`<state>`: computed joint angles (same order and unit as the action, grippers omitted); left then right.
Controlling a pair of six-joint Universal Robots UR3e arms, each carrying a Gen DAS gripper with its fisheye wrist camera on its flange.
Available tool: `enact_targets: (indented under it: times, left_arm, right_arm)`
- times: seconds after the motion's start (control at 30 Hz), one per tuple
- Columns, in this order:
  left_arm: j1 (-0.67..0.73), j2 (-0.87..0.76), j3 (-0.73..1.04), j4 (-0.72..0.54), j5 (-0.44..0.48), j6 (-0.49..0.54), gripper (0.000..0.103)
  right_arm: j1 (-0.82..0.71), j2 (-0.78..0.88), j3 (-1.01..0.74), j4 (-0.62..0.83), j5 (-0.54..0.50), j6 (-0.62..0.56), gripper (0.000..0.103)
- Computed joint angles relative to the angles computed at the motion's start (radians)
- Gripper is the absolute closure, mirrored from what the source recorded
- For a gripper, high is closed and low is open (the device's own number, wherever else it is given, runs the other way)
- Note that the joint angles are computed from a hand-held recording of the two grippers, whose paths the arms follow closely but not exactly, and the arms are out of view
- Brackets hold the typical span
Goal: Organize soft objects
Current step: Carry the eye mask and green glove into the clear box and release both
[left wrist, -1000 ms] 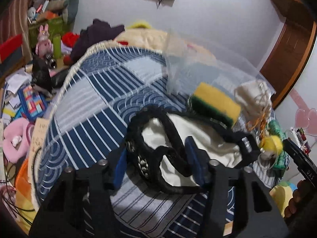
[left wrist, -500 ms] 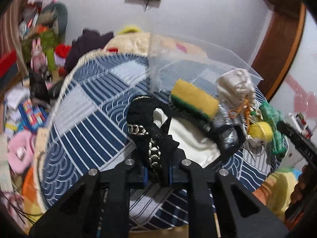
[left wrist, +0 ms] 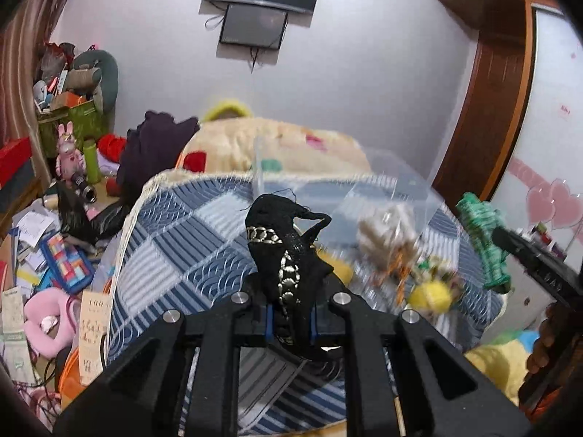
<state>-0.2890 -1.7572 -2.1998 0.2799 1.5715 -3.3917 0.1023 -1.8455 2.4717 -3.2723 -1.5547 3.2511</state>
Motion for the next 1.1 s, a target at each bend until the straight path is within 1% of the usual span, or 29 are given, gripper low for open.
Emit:
enact_targets:
  times: [0.2, 0.37, 0.5, 0.6, 0.73, 0.9, 1.1]
  left_arm:
    - [0.022, 0.020, 0.095, -0.007, -0.007, 0.005, 0.090]
    - [0.059, -0.015, 0.213, -0.055, -0.027, 0.001, 0.090]
    - [0.065, -0.082, 0.326, -0.094, -0.024, 0.003, 0.090]
    - [0.063, -0.137, 0.406, -0.126, -0.031, 0.011, 0.090]
    - [0.039, -0.222, 0.531, -0.184, -0.007, 0.040, 0.090]
    - [0.014, -0.336, 0.686, -0.264, 0.008, 0.066, 0.090]
    - [-0.007, -0.463, 0.852, -0.360, 0.023, 0.089, 0.090]
  right_arm:
    - [0.035, 0.107, -0.109, -0.043, -0.025, -0.020, 0.079]
    - [0.026, 0.174, -0.195, -0.048, 0.013, -0.028, 0.079]
    - [0.011, 0.241, -0.289, -0.017, 0.046, -0.026, 0.079]
    - [0.008, 0.289, -0.358, 0.013, 0.044, -0.027, 0.079]
    - [0.002, 0.346, -0.444, 0.063, 0.046, -0.027, 0.079]
    - [0.034, 0.427, -0.553, 0.133, -0.001, -0.041, 0.079]
    - [0.068, 0.511, -0.633, 0.188, -0.046, -0.073, 0.079]
